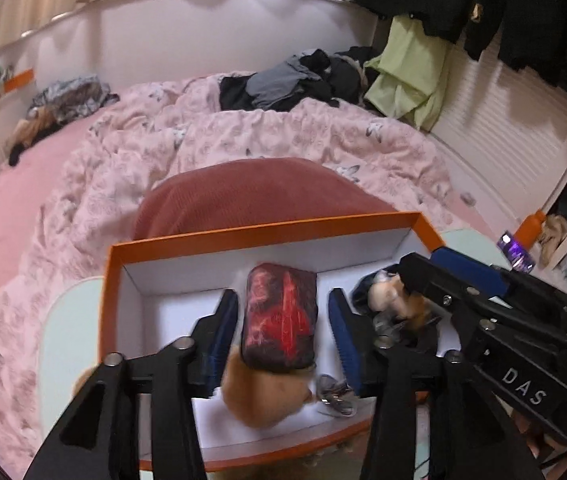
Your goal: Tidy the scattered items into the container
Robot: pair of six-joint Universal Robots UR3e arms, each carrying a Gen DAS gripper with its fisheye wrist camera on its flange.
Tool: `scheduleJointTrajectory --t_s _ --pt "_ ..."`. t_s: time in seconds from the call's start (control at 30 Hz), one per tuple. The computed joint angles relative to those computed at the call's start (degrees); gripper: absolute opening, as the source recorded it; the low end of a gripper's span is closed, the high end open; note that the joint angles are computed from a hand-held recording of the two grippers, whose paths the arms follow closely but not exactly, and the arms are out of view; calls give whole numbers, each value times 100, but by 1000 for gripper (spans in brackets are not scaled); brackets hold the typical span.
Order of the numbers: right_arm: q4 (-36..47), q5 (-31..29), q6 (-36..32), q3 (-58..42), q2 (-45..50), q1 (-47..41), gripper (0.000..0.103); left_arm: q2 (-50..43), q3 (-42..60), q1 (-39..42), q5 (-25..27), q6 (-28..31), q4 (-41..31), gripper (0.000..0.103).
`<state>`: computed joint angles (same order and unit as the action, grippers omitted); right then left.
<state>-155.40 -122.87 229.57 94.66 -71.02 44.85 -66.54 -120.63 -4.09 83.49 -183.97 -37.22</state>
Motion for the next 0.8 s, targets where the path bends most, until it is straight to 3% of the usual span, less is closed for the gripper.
scheduleJointTrajectory --t_s 0.1,0.17,0.3,0.47,0.6,0.8 --pt "514 -430 167 -177 -113 197 51 315 -78 -169 325 -15 101 70" --pt "781 -912 318 -195 -249 446 67 776 -220 -210 442 -5 94 78" --pt "1125 -1461 679 -133 -512 1065 70 1789 -520 -440 646 -39 -235 95" --pt "2575 -1751 1865 -465 -328 2006 70 2967 -1271 -1374 1050 -392 -916 97" --pt "3006 -1581 2577 -538 115 2441 71 2493 -1906 -2849 2269 -1412 -528 97" --pt "3711 -1163 2972 -567 169 2379 71 2002 -2126 -3245 2672 -1816 -284 97"
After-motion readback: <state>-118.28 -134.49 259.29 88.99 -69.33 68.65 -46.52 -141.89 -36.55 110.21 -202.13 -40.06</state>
